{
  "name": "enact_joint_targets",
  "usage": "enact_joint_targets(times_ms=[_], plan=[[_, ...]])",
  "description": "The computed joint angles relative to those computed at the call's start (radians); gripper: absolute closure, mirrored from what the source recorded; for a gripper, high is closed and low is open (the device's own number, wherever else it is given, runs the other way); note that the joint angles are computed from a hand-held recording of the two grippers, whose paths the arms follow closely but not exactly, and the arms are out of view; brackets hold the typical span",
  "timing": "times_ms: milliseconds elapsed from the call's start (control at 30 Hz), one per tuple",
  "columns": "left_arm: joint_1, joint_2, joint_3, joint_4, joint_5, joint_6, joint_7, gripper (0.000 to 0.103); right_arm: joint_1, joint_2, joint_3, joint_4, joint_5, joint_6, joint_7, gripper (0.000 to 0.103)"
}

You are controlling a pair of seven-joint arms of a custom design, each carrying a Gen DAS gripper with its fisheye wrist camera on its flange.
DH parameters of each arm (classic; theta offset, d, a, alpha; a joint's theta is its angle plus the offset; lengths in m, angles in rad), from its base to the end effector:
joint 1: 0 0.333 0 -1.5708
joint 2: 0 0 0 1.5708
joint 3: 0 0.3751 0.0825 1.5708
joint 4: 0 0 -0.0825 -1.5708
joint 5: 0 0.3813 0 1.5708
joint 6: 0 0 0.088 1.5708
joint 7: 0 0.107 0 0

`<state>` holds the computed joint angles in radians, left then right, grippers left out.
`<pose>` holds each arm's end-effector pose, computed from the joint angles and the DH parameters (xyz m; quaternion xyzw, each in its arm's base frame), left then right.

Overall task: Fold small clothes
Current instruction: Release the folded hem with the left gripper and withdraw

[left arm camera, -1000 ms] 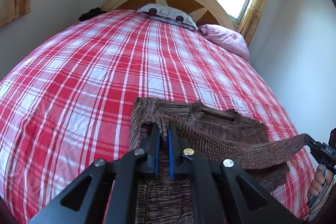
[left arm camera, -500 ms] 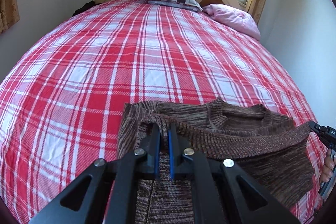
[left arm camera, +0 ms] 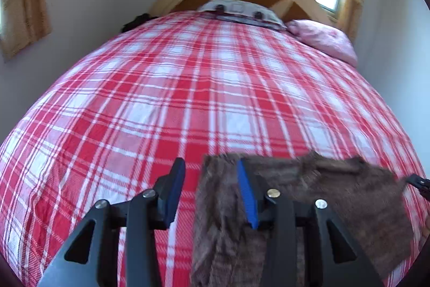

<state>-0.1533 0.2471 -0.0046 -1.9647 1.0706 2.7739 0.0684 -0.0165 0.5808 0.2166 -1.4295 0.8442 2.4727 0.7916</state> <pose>0.6306 -0.1390 0.4528 -0.7754 0.4970 -0.2523 0.2968 0.7719 0.1111 0.4637 -0.7425 0.5190 -0.0039 0.4235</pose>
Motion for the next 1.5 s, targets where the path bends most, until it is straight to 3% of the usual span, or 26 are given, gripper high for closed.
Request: enact_joint_targets(times_ms=[67, 133, 200, 267, 367, 467, 600, 733, 833, 967, 1133, 1233, 1367, 1500], plan=[[0.001, -0.01, -0.037, -0.024, -0.062, -0.037, 0.151, 0.042, 0.03, -0.033, -0.024, -0.056, -0.089, -0.035, -0.025, 0.089], [-0.005, -0.003, -0.068, -0.036, -0.138, -0.092, 0.307, 0.038, 0.066, -0.044, -0.053, -0.09, -0.186, -0.058, -0.021, 0.057], [-0.009, 0.03, -0.089, -0.019, -0.235, -0.155, 0.452, 0.038, 0.094, -0.031, -0.074, -0.087, -0.249, -0.049, 0.02, 0.056], [-0.028, 0.066, -0.077, 0.018, -0.267, -0.203, 0.506, 0.034, 0.088, -0.004, -0.061, -0.045, -0.246, -0.047, 0.043, 0.056], [-0.066, 0.1, -0.022, 0.084, -0.208, -0.227, 0.432, 0.028, 0.112, 0.06, -0.072, 0.069, -0.292, -0.045, 0.134, 0.056], [-0.123, 0.135, 0.041, 0.179, -0.052, -0.323, 0.271, 0.028, 0.12, 0.103, -0.059, 0.146, -0.304, 0.059, 0.176, 0.056], [-0.089, 0.163, 0.041, 0.246, -0.065, -0.391, 0.182, 0.028, 0.098, 0.133, -0.015, 0.197, -0.292, 0.163, 0.213, 0.053], [-0.072, 0.128, 0.035, 0.179, -0.039, -0.39, 0.105, 0.028, 0.052, 0.093, 0.035, 0.109, -0.257, 0.222, 0.171, 0.049], [-0.065, 0.073, 0.005, 0.089, -0.031, -0.372, 0.092, 0.028, 0.036, 0.036, 0.026, 0.001, -0.256, 0.214, 0.169, 0.049], [-0.058, -0.049, -0.039, -0.079, 0.04, -0.289, 0.022, 0.027, -0.025, -0.094, 0.056, -0.226, -0.185, 0.248, 0.016, 0.049], [-0.053, -0.098, -0.106, -0.167, 0.051, -0.282, 0.029, 0.025, -0.097, -0.23, 0.105, -0.435, 0.024, 0.291, -0.259, 0.049], [-0.059, -0.092, -0.132, -0.195, -0.02, -0.305, 0.101, 0.025, -0.062, -0.287, 0.054, -0.537, 0.018, 0.316, -0.292, 0.049], [-0.07, -0.13, -0.135, -0.255, 0.025, -0.32, 0.011, 0.016, -0.019, -0.316, -0.002, -0.61, 0.034, 0.347, -0.329, 0.049], [-0.036, -0.167, -0.131, -0.307, 0.013, -0.22, -0.053, 0.021, -0.005, -0.352, -0.02, -0.627, 0.147, 0.323, -0.409, 0.049]])
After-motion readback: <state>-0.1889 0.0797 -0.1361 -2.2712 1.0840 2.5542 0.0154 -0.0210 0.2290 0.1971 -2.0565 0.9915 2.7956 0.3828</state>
